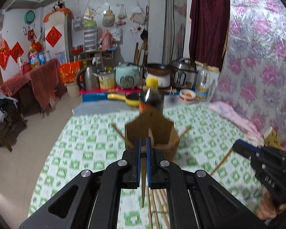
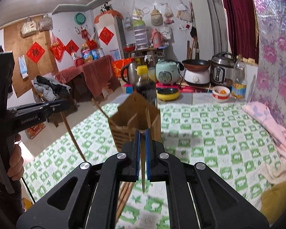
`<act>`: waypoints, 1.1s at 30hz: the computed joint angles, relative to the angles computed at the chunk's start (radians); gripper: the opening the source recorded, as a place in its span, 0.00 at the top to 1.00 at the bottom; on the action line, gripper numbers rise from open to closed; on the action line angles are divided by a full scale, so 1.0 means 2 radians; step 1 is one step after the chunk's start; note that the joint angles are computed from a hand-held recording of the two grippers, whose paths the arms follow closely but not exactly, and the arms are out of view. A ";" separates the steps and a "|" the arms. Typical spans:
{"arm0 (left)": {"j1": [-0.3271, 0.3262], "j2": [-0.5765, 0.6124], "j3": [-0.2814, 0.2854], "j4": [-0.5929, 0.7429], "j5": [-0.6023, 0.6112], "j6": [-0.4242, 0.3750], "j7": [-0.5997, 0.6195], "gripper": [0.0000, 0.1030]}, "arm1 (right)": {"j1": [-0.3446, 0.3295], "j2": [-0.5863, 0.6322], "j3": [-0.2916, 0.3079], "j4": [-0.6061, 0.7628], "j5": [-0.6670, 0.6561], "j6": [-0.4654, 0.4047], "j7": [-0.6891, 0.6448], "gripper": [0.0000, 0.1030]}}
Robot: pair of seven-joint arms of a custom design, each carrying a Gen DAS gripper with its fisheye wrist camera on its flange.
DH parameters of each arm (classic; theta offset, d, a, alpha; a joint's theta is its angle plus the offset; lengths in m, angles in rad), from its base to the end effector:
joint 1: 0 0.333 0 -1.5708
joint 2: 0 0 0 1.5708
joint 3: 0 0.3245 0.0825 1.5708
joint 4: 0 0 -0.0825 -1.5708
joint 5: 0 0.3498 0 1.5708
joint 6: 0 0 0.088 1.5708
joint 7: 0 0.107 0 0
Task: Organize utensils
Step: 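Lift both chopsticks into the wooden holder and open both grippers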
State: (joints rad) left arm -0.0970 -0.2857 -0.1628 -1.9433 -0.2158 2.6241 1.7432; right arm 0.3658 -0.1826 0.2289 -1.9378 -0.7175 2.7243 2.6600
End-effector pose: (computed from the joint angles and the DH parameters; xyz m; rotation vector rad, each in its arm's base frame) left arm 0.4641 -0.1336 0.7286 -1.4037 1.9391 -1.0478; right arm 0.4095 0.3216 0.6833 -1.5272 1.4669 -0.6642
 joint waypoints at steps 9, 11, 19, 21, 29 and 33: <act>0.011 0.092 -0.021 0.125 0.079 0.048 -0.083 0.95 | 0.008 0.095 -0.021 0.155 -0.066 0.003 0.028 0.94; 0.007 0.118 -0.019 0.149 0.092 0.060 -0.100 0.95 | 0.019 0.121 -0.033 0.193 -0.096 -0.006 0.047 0.94; -0.013 0.191 -0.001 0.172 0.102 0.076 -0.117 0.94 | 0.045 0.189 -0.072 0.232 -0.031 -0.026 -0.001 0.93; -0.014 0.201 0.002 0.172 0.093 0.057 -0.110 0.86 | 0.046 0.190 -0.079 0.219 -0.010 -0.023 -0.003 0.89; -0.005 0.163 0.015 0.105 0.093 0.080 -0.137 0.26 | 0.054 0.146 -0.087 0.154 -0.043 -0.021 0.055 0.86; 0.008 0.118 0.013 0.043 0.130 0.104 -0.177 0.11 | 0.053 0.119 -0.072 0.120 -0.081 -0.039 0.097 0.71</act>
State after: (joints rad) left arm -0.0811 -0.0492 -0.1372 -1.8564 0.0435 2.8323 1.3897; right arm 0.4727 0.0555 0.0842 -1.6982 -0.8786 2.6469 2.8541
